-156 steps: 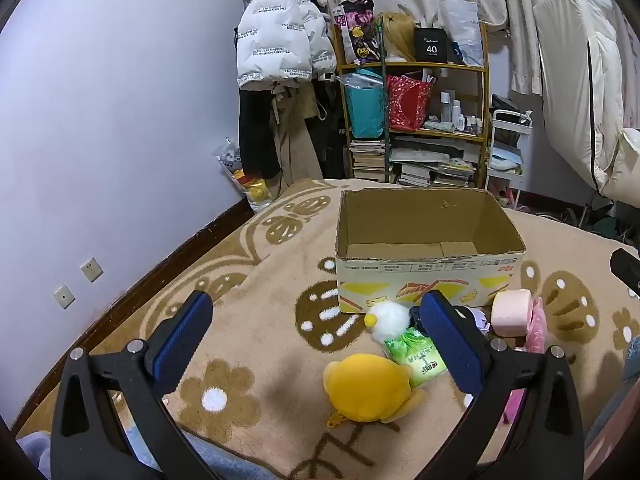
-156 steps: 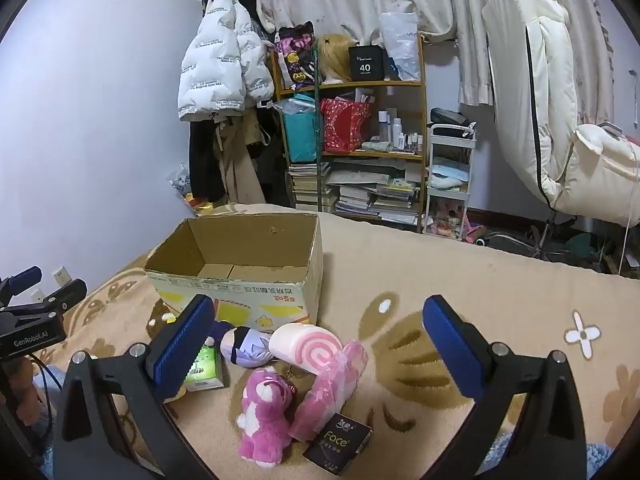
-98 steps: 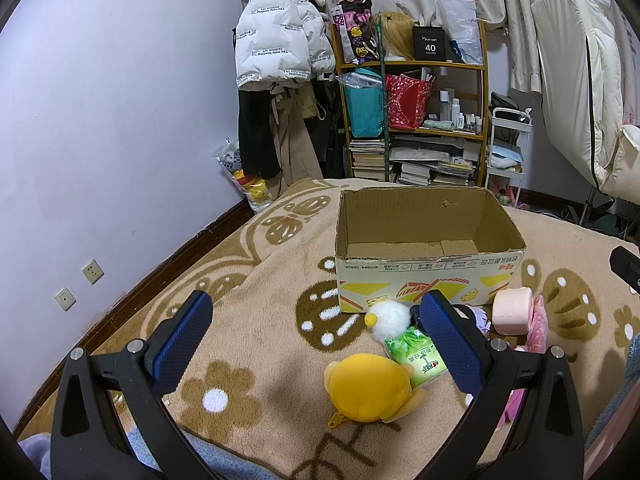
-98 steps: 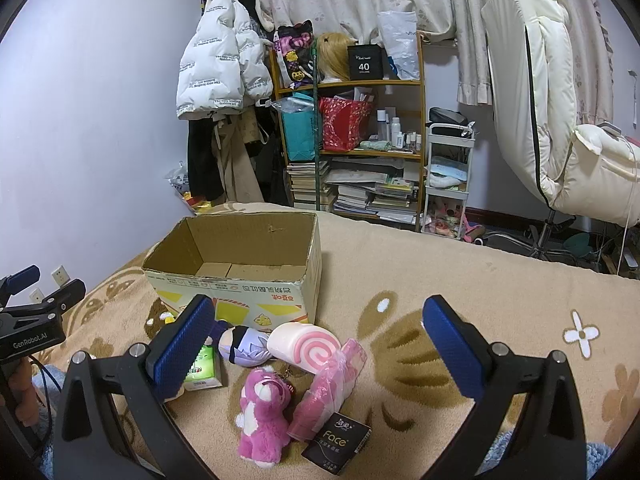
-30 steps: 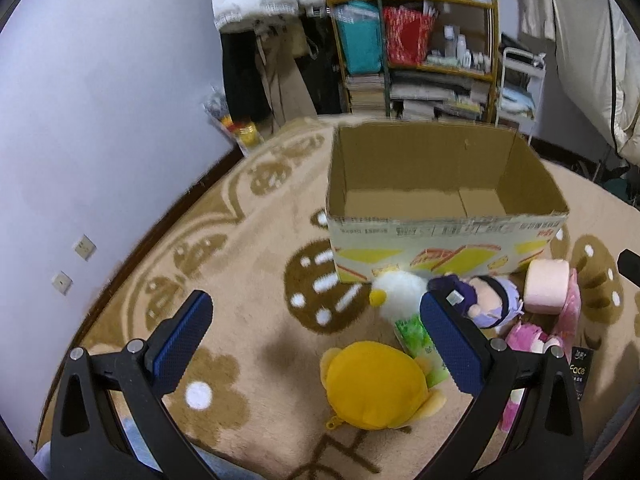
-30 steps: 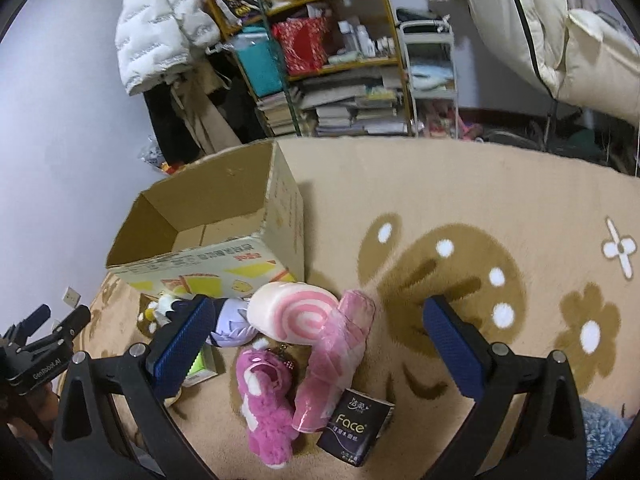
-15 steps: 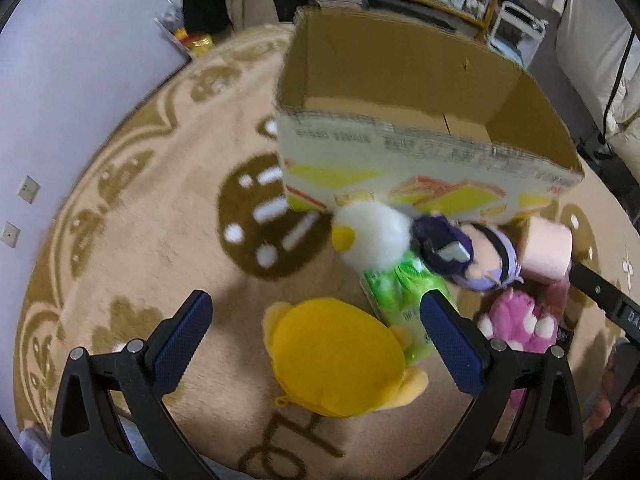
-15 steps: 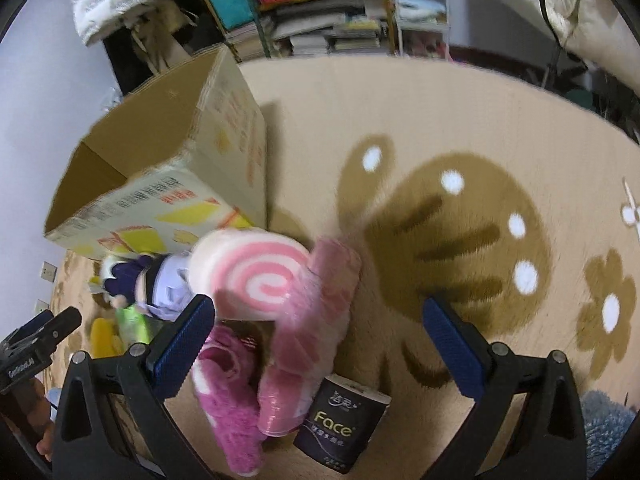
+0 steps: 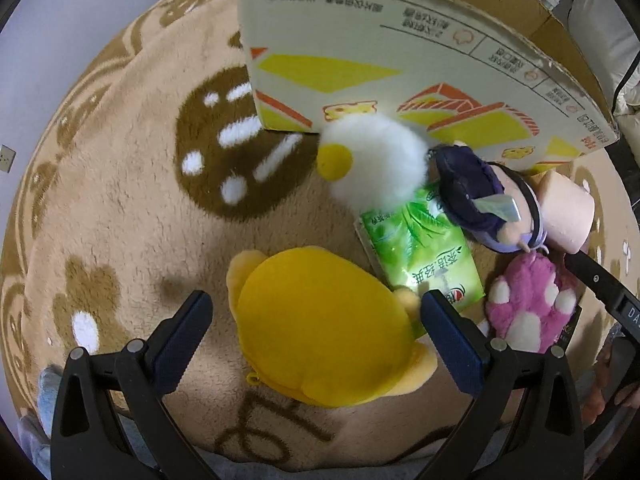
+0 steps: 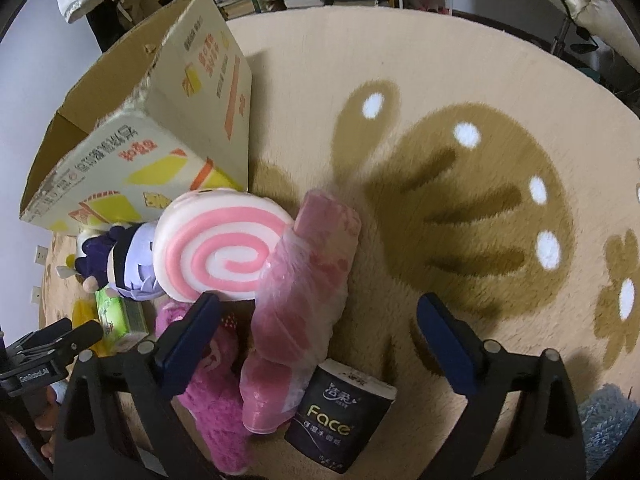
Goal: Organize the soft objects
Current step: 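Lower left tool onto yellow plush duck while right tool grasps pink wrapped item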
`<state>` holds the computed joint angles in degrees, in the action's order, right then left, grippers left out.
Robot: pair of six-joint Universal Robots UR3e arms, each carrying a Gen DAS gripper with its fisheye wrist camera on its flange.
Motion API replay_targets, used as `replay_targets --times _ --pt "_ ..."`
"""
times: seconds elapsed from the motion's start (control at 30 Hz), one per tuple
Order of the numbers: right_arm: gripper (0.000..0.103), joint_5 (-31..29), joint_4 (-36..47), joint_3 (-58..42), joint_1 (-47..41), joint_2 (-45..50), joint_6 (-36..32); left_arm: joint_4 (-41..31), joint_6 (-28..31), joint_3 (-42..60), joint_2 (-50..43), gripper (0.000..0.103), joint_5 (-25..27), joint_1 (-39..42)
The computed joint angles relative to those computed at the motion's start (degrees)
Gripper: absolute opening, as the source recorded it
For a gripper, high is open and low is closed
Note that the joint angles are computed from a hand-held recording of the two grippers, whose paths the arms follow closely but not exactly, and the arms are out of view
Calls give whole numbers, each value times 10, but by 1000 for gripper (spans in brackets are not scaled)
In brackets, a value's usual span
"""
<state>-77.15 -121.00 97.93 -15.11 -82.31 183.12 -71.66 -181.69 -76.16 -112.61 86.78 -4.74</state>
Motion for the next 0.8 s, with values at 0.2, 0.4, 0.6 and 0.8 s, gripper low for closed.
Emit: replay_targets --times 0.2,0.4,0.6,0.8 --pt "86 11 3 -4 11 8 -2 4 -1 8 -16 103 1 2" --pt "62 17 27 -6 22 9 -2 -9 2 19 -21 102 -6 10" --pt "58 20 18 -10 22 32 9 -2 1 4 -26 103 -15 17" --pt "43 36 10 -14 24 55 9 5 20 -6 -26 90 -37 20"
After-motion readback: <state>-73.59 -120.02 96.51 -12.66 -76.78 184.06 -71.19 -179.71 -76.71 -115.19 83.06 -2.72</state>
